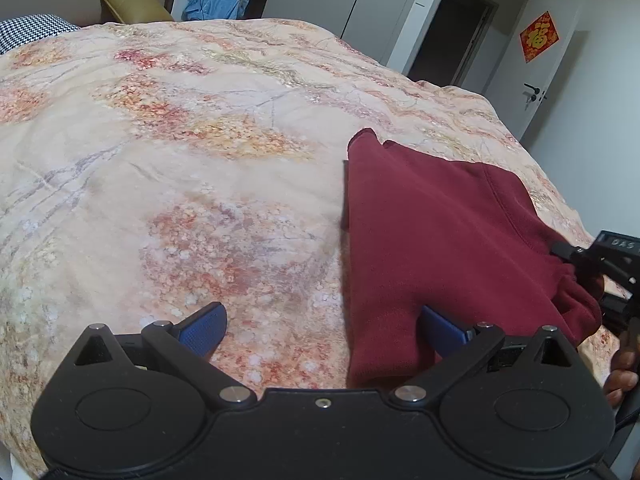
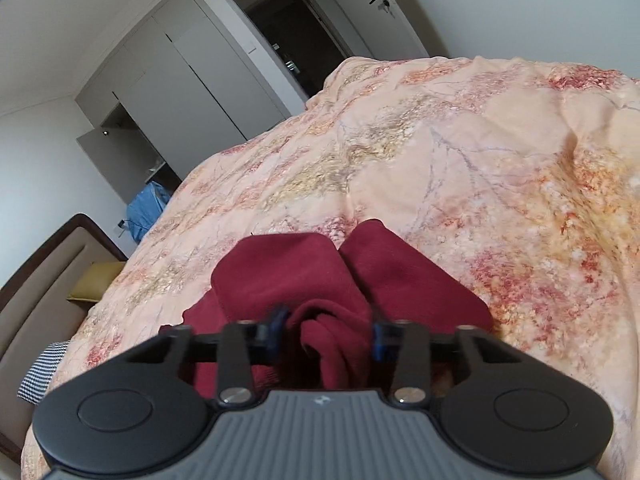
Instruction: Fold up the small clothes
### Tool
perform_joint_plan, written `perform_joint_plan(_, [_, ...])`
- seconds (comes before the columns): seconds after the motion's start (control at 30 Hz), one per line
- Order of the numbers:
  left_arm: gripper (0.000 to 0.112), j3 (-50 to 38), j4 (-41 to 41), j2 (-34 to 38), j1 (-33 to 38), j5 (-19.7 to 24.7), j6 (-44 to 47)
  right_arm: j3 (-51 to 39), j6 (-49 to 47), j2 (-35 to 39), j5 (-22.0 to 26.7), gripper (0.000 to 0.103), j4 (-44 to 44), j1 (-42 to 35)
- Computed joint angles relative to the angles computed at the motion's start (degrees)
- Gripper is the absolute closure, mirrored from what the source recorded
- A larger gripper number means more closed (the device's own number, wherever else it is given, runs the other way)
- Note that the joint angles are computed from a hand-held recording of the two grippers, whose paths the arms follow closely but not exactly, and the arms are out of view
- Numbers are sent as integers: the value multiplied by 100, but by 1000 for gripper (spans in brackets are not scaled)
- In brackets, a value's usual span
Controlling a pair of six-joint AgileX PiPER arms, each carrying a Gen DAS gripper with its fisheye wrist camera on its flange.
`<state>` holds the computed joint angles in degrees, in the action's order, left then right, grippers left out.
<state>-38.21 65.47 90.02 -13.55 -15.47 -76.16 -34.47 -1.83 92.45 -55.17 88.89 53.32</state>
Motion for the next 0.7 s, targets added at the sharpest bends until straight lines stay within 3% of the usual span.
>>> perform_joint_plan(0.03, [10, -11, 109, -14, -16, 12, -114, 71, 80, -51, -62, 77, -73, 37])
perform_joint_plan(0.13, [10, -27, 737, -86, 54, -226, -720, 305, 247, -210, -525, 82, -288, 288])
perform_joint_plan(0.2, [10, 8, 811, -96, 156, -591, -791, 422, 96, -316, -1024, 83, -167, 545])
perform_joint_plan(0.27, [10, -29, 955, -66, 91, -609, -1018, 493, -55, -402, -1396, 83, 42, 726])
perform_joint_plan(0.3, [10, -44, 966, -54, 4, -485, -1077, 570, -83, -478, -1339, 83, 38, 685])
perform_joint_plan(0.4, [10, -10, 776, -46, -164, -253, -870, 759, -199, -687, -506, 82, -171, 253])
perform_joint_plan(0.47, [10, 10, 735, -63, -199, -213, -793, 766, -278, -597, -329, 73, -151, 194])
perform_joint_plan(0.6, [10, -22, 898, -51, -183, -207, -953, 747, -269, -392, -544, 60, 54, 459])
perform_joint_plan(0.7, [10, -39, 953, -51, -197, -184, -1023, 673, -460, -313, -785, 40, 328, 770])
